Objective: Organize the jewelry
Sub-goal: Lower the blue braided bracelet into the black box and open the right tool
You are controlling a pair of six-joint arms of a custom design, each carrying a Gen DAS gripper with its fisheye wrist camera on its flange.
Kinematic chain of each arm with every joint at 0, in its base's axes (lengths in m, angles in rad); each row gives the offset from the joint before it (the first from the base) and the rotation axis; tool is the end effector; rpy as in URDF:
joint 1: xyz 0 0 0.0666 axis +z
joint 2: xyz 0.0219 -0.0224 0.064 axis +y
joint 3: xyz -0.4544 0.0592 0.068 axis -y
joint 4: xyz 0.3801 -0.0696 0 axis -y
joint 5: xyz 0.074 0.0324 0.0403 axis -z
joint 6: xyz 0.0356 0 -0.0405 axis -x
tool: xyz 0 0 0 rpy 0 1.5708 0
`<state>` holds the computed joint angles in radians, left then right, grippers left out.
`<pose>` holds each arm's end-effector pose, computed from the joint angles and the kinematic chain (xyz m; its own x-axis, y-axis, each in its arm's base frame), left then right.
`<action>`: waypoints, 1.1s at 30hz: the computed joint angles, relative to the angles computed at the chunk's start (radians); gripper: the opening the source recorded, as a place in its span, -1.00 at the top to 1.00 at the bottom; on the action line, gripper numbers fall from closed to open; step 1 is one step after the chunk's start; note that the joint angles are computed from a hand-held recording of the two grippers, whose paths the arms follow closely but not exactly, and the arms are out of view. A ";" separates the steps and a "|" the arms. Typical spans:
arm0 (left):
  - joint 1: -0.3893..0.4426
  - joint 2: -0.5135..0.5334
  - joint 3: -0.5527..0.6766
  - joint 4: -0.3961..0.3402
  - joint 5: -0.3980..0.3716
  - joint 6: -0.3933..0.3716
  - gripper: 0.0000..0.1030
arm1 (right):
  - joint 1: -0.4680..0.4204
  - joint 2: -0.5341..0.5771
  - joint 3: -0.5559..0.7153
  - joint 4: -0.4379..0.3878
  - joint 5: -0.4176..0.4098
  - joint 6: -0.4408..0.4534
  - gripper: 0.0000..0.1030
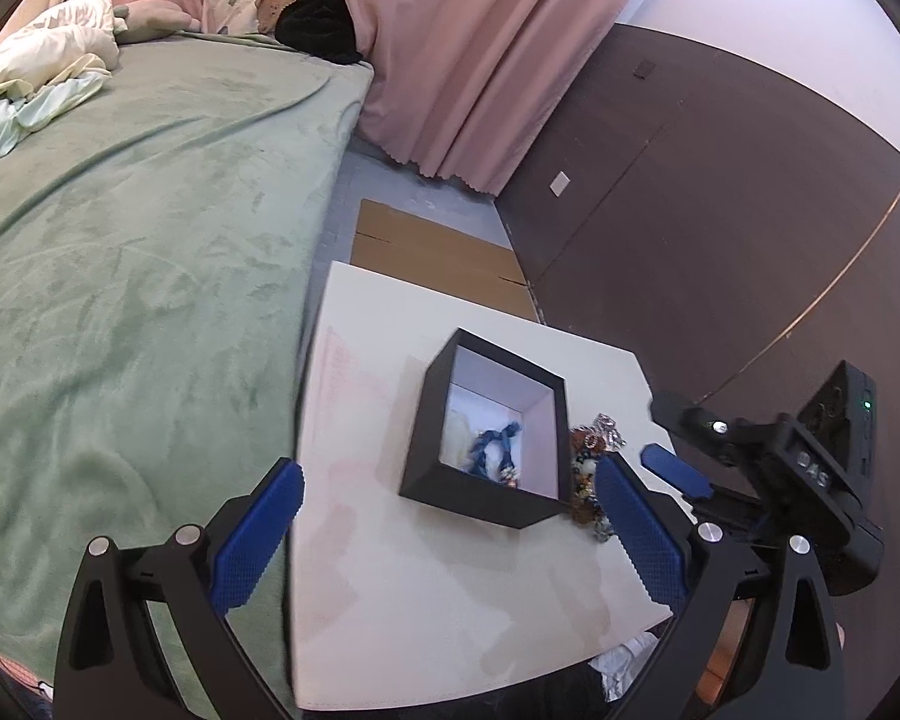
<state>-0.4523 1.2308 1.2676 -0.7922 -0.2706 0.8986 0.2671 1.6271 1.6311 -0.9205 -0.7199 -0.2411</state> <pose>0.3575 -0.1636 0.5213 -0.5766 -0.5581 -0.5967 -0.3292 0.8271 -0.4555 0.5308 0.1692 0.5019 -0.8830 -0.0555 -0.4661 -0.3858 0.6514 0.6533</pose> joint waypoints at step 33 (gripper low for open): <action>-0.148 0.205 0.198 0.058 0.069 -0.146 -0.83 | -0.260 -0.060 -0.045 -0.142 0.013 0.124 -0.90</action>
<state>-0.6007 1.4355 1.4655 -0.7343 -0.2019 0.7522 0.0071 1.5674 1.5863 -1.0628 -0.7073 -0.1168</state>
